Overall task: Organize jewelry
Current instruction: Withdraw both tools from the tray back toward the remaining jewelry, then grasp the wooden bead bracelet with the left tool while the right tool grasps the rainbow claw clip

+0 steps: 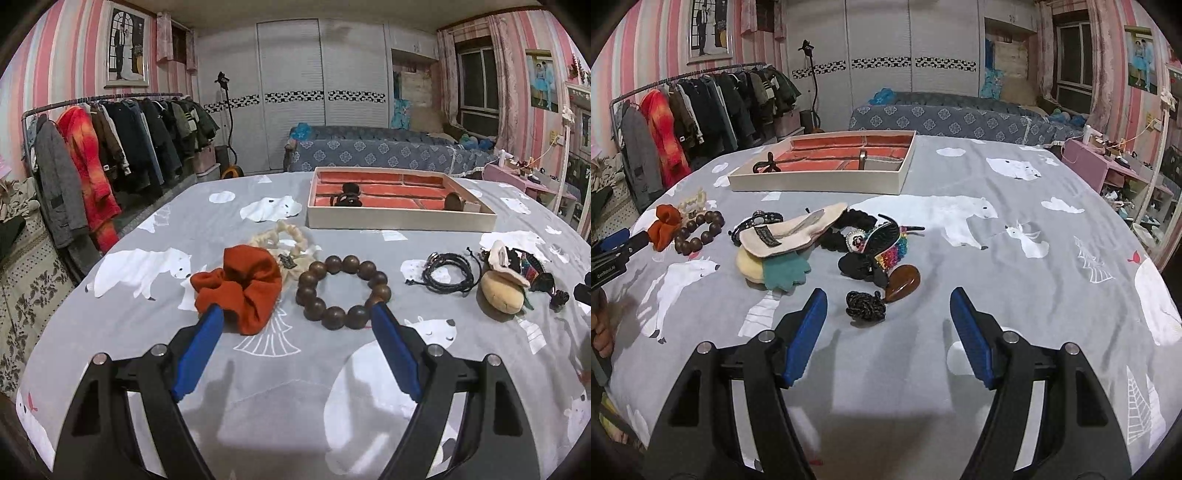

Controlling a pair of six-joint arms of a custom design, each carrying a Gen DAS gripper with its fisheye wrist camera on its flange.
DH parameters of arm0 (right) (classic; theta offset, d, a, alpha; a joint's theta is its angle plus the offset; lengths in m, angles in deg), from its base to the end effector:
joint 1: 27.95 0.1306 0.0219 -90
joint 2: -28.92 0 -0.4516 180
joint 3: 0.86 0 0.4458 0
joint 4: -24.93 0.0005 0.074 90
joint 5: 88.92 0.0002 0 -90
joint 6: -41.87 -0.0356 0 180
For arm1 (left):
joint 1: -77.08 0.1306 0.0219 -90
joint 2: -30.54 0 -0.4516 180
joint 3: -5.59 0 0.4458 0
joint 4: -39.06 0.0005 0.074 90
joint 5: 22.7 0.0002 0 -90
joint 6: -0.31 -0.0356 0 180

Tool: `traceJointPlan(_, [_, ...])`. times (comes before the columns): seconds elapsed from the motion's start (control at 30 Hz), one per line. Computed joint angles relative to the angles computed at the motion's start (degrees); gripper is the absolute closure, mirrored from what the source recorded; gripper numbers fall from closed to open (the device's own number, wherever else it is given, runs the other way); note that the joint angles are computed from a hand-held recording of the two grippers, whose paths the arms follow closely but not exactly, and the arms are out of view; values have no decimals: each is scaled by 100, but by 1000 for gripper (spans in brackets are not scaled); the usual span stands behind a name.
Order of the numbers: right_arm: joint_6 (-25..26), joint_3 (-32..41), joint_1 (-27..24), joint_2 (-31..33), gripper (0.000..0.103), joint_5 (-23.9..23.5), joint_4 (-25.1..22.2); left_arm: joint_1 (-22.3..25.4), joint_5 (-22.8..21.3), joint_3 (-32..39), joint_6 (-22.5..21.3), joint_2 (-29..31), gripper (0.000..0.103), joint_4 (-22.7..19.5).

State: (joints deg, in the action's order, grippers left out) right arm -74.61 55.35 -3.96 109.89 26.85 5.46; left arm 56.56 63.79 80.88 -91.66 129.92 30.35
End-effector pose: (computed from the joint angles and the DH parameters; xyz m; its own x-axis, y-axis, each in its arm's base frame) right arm 0.4009 0.1609 0.3158 -0.6068 0.1695 -0.7766 0.2112 0.9763 0.0481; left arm 0.5573 -0.2068 0.3347 -0.4967 0.2225 -0.8389 0.3189 0.9457 0.0620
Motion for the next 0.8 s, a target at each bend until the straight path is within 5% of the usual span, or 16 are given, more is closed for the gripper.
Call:
traceJointPlan(0.27, [102,251,-108,134,33,-7,-149,-97,-70,397,6,246,22,-451])
traceJointPlan(0.8, [-72,1350,-495,1277,31,-577,-1041,-232,74,1958,-106,1466,23,-2286])
